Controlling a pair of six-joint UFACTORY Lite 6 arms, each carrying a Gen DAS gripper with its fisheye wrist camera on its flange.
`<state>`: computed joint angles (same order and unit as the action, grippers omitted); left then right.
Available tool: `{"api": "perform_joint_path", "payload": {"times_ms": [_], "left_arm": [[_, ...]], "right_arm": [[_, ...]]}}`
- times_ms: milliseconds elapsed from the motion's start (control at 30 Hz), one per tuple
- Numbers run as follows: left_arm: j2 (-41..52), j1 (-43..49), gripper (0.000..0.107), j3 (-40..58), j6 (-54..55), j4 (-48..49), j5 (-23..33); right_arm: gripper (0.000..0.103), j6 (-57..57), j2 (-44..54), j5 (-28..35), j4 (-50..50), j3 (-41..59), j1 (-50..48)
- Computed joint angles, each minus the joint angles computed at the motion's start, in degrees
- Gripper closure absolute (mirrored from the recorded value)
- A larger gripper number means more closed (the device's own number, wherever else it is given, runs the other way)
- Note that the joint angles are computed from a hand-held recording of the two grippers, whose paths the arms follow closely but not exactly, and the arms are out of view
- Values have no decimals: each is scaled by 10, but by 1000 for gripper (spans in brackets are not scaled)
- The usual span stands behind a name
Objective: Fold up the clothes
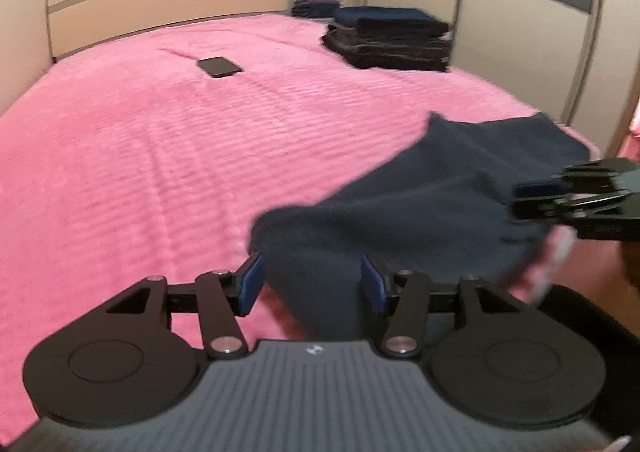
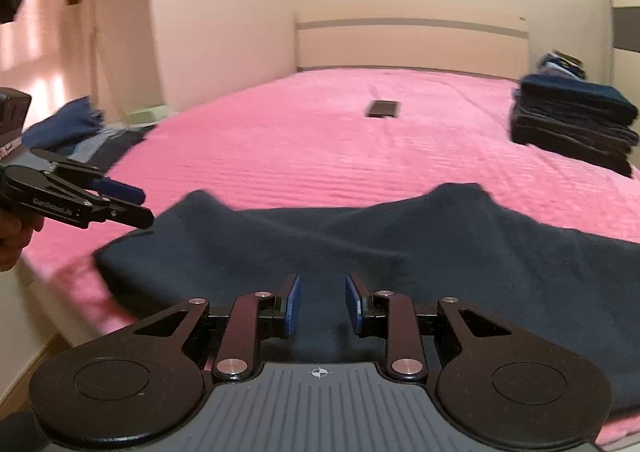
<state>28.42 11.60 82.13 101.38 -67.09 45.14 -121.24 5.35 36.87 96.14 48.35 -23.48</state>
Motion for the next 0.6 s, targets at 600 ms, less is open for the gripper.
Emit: {"api": "perform_joint_path", "payload": {"times_ms": [600], "left_arm": [[-88, -16, 54, -162, 188, -110, -36]], "right_arm": [[46, 215, 74, -4, -19, 59, -60]]}}
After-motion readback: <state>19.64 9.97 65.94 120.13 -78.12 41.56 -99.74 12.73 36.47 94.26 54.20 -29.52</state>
